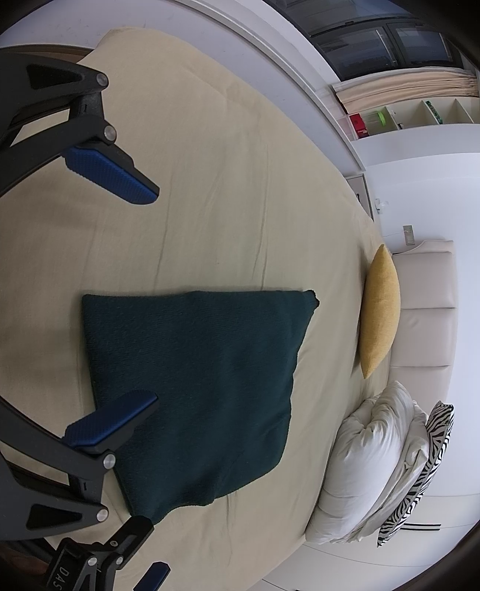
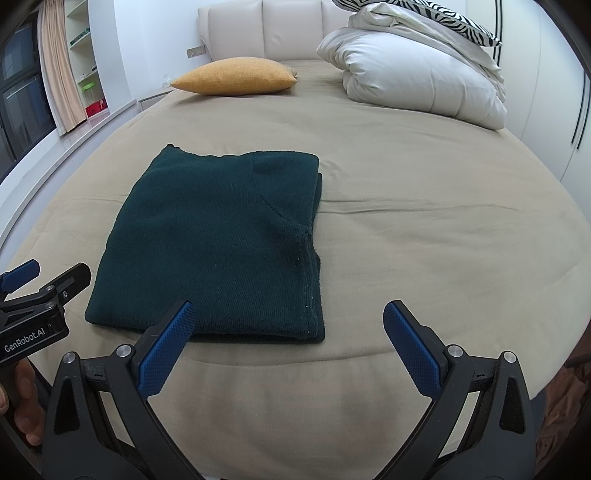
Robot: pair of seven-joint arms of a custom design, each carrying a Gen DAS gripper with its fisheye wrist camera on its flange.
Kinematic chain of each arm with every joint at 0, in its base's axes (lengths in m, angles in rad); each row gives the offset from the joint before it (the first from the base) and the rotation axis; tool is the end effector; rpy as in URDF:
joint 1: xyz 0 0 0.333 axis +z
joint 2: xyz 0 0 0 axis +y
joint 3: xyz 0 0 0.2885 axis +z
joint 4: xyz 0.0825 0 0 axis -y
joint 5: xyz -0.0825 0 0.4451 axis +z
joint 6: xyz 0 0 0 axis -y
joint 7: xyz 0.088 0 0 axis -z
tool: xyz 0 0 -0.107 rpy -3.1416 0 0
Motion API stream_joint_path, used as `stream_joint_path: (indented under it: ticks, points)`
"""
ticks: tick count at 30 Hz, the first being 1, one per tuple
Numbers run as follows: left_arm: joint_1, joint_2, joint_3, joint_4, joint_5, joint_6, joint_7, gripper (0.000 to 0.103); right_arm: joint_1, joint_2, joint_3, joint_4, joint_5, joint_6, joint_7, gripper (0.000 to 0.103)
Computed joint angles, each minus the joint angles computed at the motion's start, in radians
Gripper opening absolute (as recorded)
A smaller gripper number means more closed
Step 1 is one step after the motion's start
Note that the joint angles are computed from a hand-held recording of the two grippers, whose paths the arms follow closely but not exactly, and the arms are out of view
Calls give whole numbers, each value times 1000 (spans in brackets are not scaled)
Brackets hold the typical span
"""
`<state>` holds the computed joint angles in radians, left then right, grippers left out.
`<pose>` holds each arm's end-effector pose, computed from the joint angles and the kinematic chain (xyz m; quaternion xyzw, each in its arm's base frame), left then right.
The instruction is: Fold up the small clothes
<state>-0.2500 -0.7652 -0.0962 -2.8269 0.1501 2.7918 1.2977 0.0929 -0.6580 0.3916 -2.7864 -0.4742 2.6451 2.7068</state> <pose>0.4020 -0.1476 0.4380 -0.5925 0.7198 -0.2738 0.2365 0.3950 0.1952 0.3736 -0.5587 0.7568 -0.2703 0.2050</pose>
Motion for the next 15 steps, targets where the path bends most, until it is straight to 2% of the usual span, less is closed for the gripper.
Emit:
stream_joint_path:
  ticks: [15]
  points:
    - [3, 2, 10, -3, -6, -5, 18, 103, 9, -3, -3, -8, 10, 5, 0, 103]
